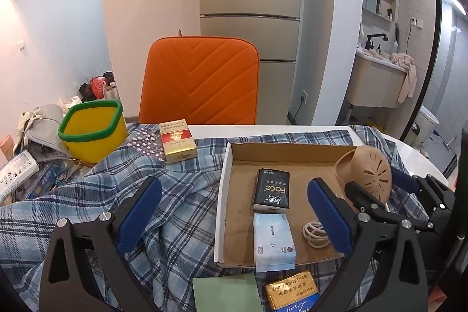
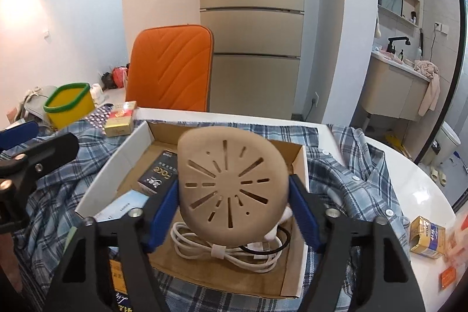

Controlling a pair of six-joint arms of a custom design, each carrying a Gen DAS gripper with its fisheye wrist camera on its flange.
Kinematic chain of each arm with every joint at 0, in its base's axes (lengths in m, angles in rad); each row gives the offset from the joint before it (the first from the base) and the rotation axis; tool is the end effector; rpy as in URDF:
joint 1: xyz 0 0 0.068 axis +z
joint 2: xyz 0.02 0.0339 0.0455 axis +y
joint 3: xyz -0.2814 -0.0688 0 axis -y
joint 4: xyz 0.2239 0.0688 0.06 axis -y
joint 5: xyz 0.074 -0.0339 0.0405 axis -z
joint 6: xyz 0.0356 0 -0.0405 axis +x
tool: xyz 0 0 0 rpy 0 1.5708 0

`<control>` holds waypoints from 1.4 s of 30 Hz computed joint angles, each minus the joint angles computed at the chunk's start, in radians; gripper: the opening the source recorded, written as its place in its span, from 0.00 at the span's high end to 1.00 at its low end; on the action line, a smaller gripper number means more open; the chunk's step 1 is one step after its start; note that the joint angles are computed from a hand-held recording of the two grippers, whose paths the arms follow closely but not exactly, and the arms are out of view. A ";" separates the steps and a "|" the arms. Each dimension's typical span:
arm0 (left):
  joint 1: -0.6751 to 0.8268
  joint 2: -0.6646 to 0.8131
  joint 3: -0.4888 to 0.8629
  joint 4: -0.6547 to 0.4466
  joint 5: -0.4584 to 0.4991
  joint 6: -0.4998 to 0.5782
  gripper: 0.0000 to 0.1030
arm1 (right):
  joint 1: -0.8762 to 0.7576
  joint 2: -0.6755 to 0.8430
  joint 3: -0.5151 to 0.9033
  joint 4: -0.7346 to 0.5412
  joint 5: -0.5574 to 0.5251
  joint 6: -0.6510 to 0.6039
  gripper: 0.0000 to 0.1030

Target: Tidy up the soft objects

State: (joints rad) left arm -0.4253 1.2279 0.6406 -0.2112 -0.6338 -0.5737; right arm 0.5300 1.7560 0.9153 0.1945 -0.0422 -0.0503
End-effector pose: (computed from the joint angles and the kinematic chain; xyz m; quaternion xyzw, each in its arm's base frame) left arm 0.2061 -0.0702 0.2308 -0.1823 0.8691 0.0820 0.4524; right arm 0.3041 0.1799 0.1973 -0.2650 0.8547 0.1243 0.4287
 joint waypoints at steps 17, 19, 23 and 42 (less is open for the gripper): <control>-0.021 -0.033 -0.019 0.019 -0.026 0.007 0.04 | -0.030 0.002 0.002 0.011 -0.043 0.021 0.16; -0.031 -0.036 -0.017 0.016 -0.040 0.005 0.03 | -0.029 -0.009 -0.006 0.017 -0.041 0.018 0.16; -0.076 -0.044 -0.006 -0.006 -0.096 0.007 0.03 | -0.017 -0.048 -0.025 0.020 -0.018 0.010 0.16; -0.743 -0.174 0.129 -1.024 -0.578 -0.919 0.03 | 0.142 -0.587 -0.276 -0.099 0.105 0.072 0.16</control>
State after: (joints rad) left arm -1.1683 1.0537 0.7698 -1.2350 -1.2120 -1.4930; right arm 0.6722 1.1692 0.6394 0.0959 0.0626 0.0221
